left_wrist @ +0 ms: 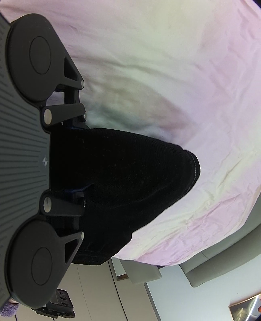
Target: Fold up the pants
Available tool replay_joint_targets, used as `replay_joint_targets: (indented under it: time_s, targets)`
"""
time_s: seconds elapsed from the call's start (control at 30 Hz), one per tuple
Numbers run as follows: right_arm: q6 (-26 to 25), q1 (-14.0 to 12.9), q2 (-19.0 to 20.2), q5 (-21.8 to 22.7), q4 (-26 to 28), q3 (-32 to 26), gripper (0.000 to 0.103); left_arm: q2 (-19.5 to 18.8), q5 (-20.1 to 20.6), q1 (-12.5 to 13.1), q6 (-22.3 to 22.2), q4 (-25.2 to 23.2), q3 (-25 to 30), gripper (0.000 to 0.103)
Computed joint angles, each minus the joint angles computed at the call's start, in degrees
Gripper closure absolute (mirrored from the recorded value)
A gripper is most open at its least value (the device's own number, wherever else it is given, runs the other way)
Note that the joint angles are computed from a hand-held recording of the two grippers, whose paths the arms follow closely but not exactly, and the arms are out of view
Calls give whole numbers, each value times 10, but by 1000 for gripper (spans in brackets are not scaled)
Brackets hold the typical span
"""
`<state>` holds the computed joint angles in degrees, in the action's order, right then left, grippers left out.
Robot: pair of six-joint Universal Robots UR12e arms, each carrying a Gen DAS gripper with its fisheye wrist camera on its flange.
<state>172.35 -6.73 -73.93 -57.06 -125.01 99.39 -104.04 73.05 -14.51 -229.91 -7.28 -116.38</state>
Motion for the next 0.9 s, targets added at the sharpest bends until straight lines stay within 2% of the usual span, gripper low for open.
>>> replay_joint_targets:
  time_s: [0.13, 0.27, 0.4, 0.57, 0.7, 0.9]
  targets:
    - [-9, 11, -24, 2, 12, 6, 57, 32, -4, 6, 5, -6, -20, 51]
    - [-11, 26, -48, 17, 18, 16, 57, 77, -7, 24, 18, -11, -51, 51]
    - [0, 50, -67, 40, 2, 33, 57, 130, 3, 45, 46, -28, -83, 51]
    - [31, 99, -72, 69, -30, 44, 57, 200, 2, 100, 84, -64, -124, 51]
    - [69, 146, -60, 79, -71, 42, 57, 238, -8, 150, 122, -89, -149, 51]
    - [137, 198, -30, 76, -131, 39, 57, 244, -31, 200, 192, -107, -159, 51]
